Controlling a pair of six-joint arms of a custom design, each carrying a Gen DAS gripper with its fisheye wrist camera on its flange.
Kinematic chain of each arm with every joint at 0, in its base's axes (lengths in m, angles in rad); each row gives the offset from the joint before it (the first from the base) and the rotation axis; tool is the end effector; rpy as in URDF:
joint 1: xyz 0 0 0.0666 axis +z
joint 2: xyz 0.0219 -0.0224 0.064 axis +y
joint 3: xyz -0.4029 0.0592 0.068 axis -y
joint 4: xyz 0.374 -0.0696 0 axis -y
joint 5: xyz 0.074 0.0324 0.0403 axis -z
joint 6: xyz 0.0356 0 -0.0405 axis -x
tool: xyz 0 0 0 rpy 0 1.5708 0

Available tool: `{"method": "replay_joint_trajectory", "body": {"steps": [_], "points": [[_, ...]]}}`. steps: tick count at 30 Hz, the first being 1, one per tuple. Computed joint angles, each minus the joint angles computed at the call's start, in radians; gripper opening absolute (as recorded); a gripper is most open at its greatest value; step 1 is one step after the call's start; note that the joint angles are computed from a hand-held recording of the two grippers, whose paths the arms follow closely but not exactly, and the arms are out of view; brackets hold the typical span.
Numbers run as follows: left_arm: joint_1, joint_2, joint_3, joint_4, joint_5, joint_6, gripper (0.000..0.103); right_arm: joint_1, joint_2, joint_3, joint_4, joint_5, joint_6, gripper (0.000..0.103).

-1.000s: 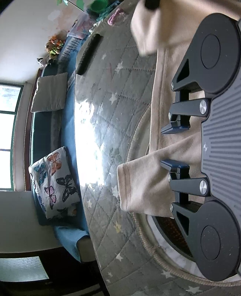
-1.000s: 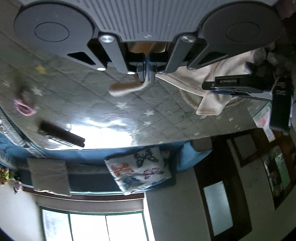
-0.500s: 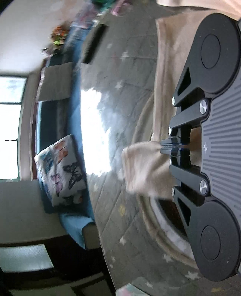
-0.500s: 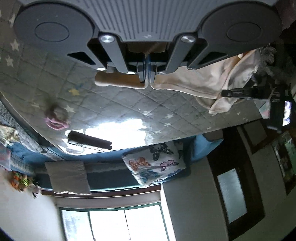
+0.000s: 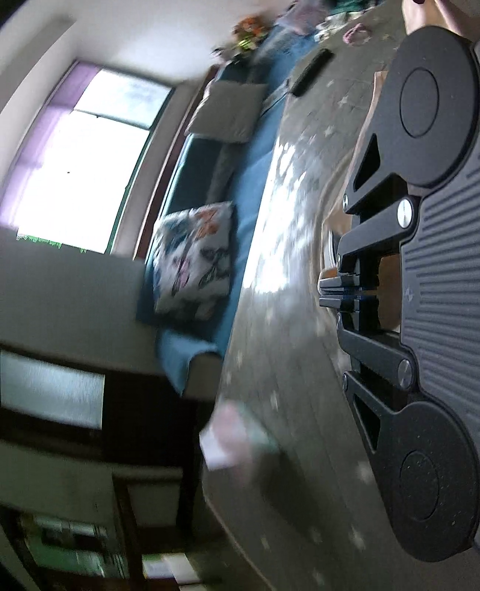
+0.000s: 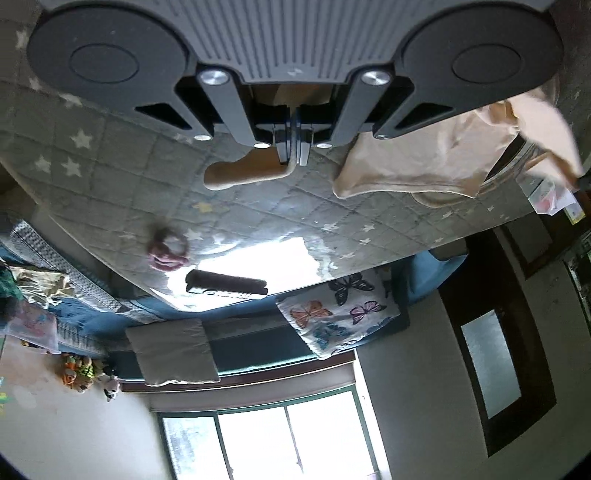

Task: Fold clothes

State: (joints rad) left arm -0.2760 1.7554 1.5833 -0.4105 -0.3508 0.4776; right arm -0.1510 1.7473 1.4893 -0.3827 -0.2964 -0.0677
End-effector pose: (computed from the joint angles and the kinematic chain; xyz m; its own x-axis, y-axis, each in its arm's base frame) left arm 0.6005 -0.1578 0.3908 -0.4609 -0.3181 -0.8285 -0.2613 0.9408 -0.2159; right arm 0.6023 -0.0815 0.3551 -0.5955 0.1561 -0.7880 -0.0474 0.9724 0.2284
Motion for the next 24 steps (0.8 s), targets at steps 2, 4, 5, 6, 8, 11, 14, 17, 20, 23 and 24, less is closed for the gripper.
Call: {"method": "replay_joint_trajectory", "body": {"steps": [2,4,5,6,8,11,14,17,20,23,24], "points": [[0.008,-0.067,-0.085,0.007,-0.026,0.019,0.002,-0.008,-0.019,-0.025,0.011,0.001,-0.003,0.002],[0.021,-0.13,-0.167,0.002,-0.032,0.057,0.002,-0.015,-0.038,-0.051,0.022,0.006,-0.007,0.002],[0.029,-0.157,-0.201,-0.003,-0.03,0.077,0.002,-0.018,-0.046,-0.065,0.027,0.01,-0.006,0.002],[0.036,-0.179,-0.232,-0.014,-0.03,0.099,0.002,-0.02,-0.053,-0.076,0.028,0.014,-0.004,0.002],[0.05,-0.207,-0.28,-0.034,-0.018,0.127,0.002,-0.026,-0.064,-0.097,0.023,0.018,-0.003,0.002],[0.065,-0.225,-0.322,-0.075,0.005,0.15,0.002,-0.034,-0.076,-0.126,0.014,0.018,-0.003,0.002],[0.06,-0.231,-0.346,-0.115,0.003,0.16,0.002,-0.048,-0.086,-0.151,-0.015,0.005,-0.007,0.003],[0.058,-0.232,-0.351,-0.148,0.003,0.16,0.003,-0.057,-0.098,-0.173,-0.032,0.016,0.003,0.008],[0.057,-0.245,-0.363,-0.146,-0.013,0.128,0.004,-0.074,-0.108,-0.187,-0.049,0.019,0.003,0.011],[0.042,-0.265,-0.378,-0.133,-0.034,0.087,0.005,-0.089,-0.11,-0.191,-0.043,0.039,0.0,0.013],[0.034,-0.268,-0.384,-0.122,-0.032,0.071,0.006,-0.094,-0.108,-0.191,-0.038,0.047,-0.004,0.013]]}}
